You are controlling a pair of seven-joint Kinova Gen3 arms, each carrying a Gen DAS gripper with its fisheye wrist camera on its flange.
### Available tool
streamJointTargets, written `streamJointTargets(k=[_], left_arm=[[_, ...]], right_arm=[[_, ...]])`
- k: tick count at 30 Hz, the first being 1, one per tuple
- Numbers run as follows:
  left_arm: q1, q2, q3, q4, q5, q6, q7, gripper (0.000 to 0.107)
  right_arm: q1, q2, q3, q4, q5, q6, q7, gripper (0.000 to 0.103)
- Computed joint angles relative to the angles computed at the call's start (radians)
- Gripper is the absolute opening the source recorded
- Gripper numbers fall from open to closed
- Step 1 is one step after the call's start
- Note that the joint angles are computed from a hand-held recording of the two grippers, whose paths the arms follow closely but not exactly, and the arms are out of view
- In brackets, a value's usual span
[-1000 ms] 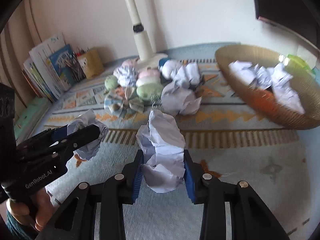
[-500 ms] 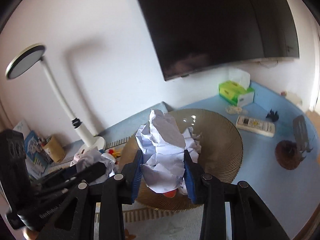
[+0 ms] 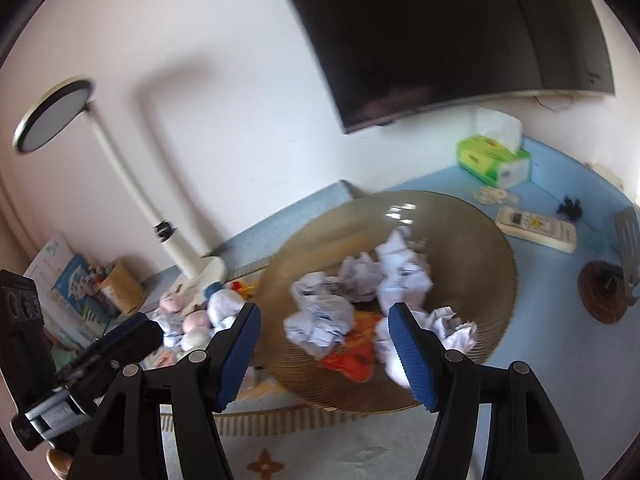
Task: Organize objects
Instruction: 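Move both open tools back toward the remaining paper balls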
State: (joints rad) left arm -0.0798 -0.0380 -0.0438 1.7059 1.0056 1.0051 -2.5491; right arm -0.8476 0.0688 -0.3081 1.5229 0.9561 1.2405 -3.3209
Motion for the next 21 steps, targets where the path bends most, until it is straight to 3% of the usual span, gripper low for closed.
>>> streamJointTargets(k=[5,11,15,19,21], left_arm=[[-0.092,-0.093,-0.114,0.062,0.016,0.008,-0.018,0.098],[-0.144,-0.114,-0.19,0.193,0.014,-0.122,-0.053,0.102],[-0.154,-0.063,-0.152,0.241,-0.036,-0.22,-0.062,0.102],[-0.153,-0.049,-0.137,0.295,-0.024,-0.296,-0.115,0.102],[-0.176,-0.047,-0.127,0.292,-0.019,-0.279,-0.116,0.102]], right_arm=[[-0.096,0.096,-0.005,-0.13,0.09,0.019,0.103,0.065],[-0.195,0.238,0.037,-0.243,0.099,-0.001,0.205,0.065],[-0.181,0.309,0.06,-0.245,0.013,-0.102,0.258,0.065],[-0.214,0.403,0.11,-0.308,-0.045,-0.04,0.337,0.065],[-0.222,0.409,0.129,-0.306,-0.059,-0.036,0.33,0.065]])
